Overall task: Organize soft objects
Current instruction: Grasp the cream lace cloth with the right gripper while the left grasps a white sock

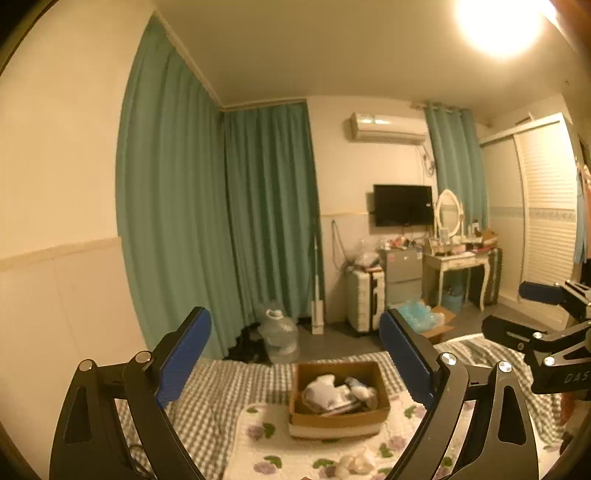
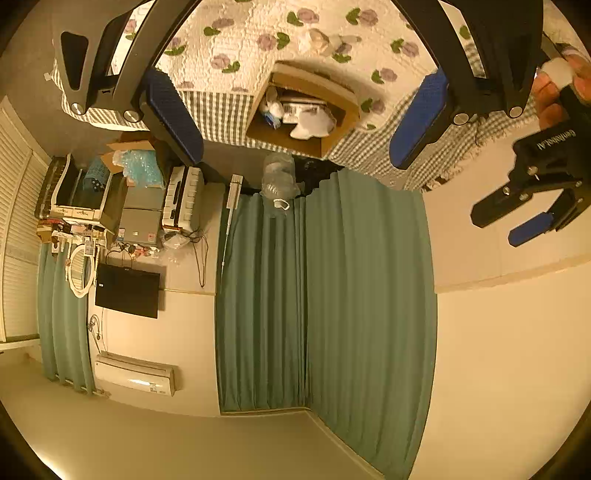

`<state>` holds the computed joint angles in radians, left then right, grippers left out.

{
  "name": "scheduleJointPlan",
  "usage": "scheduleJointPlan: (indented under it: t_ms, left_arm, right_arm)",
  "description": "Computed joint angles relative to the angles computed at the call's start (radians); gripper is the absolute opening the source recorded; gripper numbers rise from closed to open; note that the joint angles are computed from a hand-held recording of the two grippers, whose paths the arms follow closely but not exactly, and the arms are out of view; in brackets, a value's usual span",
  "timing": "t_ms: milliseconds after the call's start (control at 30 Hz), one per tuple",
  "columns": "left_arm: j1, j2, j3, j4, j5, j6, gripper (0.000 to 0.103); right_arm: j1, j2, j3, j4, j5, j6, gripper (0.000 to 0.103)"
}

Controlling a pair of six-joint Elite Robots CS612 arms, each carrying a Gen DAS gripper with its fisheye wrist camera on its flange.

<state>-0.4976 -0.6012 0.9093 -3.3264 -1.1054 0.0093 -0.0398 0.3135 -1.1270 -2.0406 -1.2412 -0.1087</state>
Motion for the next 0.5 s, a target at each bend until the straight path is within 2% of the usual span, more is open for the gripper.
scheduleJointPlan:
  t_ms: [133,233,333,500]
  left_arm:
    - [-0.006,-0.002,0.052,0.002,0.013,-0.033,0.094]
    - [-0.002,0.011,0.067,0.046,0.010,-0.076,0.094]
    - [0.006,0.034,0.061,0.111,-0.009,-0.145,0.094]
    - [0.015,0.101,-0.013,0.279,0.023,-0.294,0.094]
  right_arm:
    - [-0.003,0.051,-0.036,0.001,0.019,-0.021,0.101]
    - [-0.004,0.077,-0.021,-0.024,0.046,-0.034,0.101]
    - [-0.002,0.087,0.018,-0.025,0.071,-0.058,0.101]
    - [0.006,0.072,0.142,0.006,0.091,-0.092,0.101]
